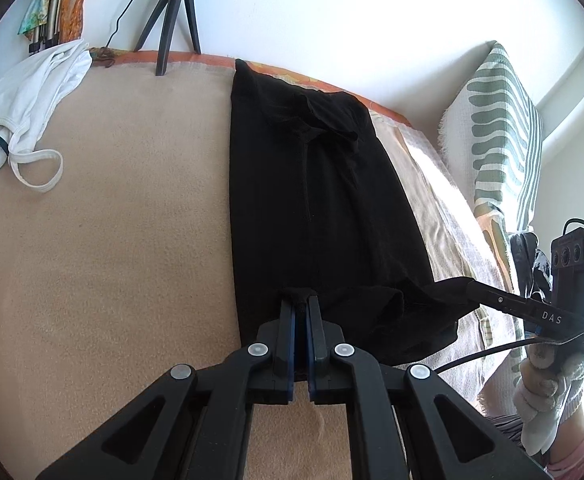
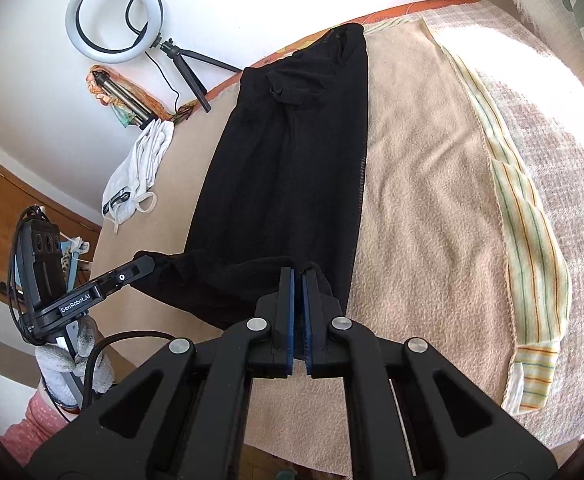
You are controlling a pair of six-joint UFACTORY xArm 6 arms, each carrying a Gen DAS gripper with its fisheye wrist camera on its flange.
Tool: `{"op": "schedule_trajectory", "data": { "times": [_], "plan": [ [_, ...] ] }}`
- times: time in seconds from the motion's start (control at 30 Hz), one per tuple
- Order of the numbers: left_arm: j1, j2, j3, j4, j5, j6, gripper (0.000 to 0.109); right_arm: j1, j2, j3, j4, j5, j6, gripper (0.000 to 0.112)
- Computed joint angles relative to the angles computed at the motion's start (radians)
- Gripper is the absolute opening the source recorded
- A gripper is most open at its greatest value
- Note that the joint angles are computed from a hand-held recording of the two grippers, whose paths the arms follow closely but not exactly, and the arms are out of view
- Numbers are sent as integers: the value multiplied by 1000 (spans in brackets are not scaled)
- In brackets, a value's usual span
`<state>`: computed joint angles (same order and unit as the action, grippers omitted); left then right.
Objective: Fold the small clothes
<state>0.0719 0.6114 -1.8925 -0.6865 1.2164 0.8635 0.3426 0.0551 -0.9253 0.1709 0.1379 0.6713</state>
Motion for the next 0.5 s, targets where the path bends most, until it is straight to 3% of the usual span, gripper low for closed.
{"op": "schedule_trajectory", "data": {
  "times": [0.33,0.37,0.43,0.47,0.5],
  "plan": [
    [-25,140,-171,43,19,-100,3,-33,123,-114,166,45,-132,5],
    [-26,140,-170,43,6,-103,7,-35,129,-119,148,47,-114,5],
    [-27,117,-138,29,-44,-75,29,-44,129,-120,79,49,-56,8],
    [-25,99,-114,16,-76,-59,31,-46,126,-118,59,49,-41,13],
    [-21,87,-101,0,-89,-38,31,-50,119,-114,10,49,-4,28]
  ]
}}
